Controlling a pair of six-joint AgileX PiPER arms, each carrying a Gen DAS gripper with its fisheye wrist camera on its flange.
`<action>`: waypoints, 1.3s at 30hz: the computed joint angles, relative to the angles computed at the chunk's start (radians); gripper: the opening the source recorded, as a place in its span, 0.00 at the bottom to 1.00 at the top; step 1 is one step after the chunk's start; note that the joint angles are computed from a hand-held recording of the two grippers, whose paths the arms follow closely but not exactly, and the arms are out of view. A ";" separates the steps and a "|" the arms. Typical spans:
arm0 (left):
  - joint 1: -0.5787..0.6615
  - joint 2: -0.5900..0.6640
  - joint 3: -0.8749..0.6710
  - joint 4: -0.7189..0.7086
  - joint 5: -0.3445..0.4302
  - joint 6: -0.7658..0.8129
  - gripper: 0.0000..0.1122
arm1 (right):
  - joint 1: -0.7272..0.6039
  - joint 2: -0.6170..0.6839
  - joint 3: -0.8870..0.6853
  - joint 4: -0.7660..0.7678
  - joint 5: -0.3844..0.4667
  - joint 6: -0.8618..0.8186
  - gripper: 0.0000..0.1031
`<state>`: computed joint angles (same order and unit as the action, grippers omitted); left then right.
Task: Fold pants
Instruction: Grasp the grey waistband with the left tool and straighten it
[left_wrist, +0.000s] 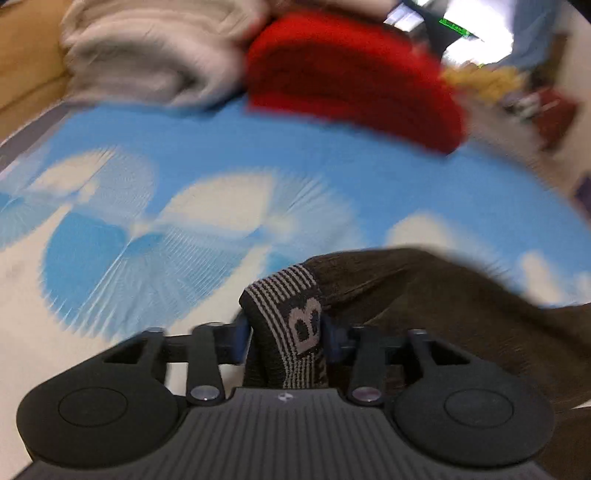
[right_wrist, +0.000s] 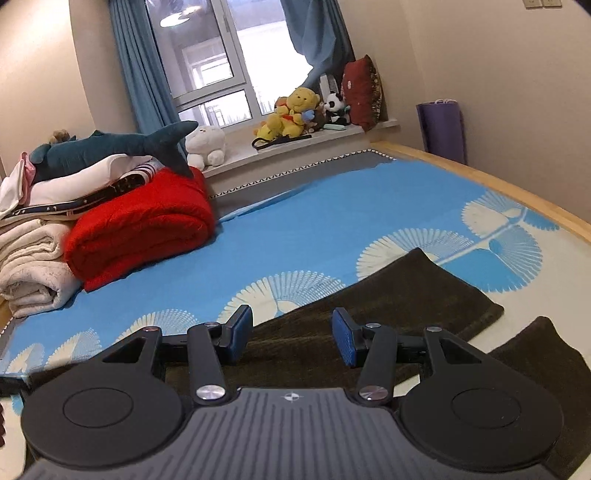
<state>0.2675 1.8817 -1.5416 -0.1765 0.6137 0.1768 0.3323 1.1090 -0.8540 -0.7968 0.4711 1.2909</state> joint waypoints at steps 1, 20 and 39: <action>0.001 0.017 -0.039 0.055 0.079 -0.088 0.44 | 0.015 -0.009 0.005 -0.021 0.017 0.024 0.49; 0.416 -0.407 0.551 -0.320 0.255 0.401 0.53 | -0.031 -0.263 0.083 0.199 0.044 -0.253 0.51; 0.277 -0.470 0.637 -0.220 0.196 0.484 0.27 | -0.073 -0.306 0.133 0.182 0.243 -0.239 0.51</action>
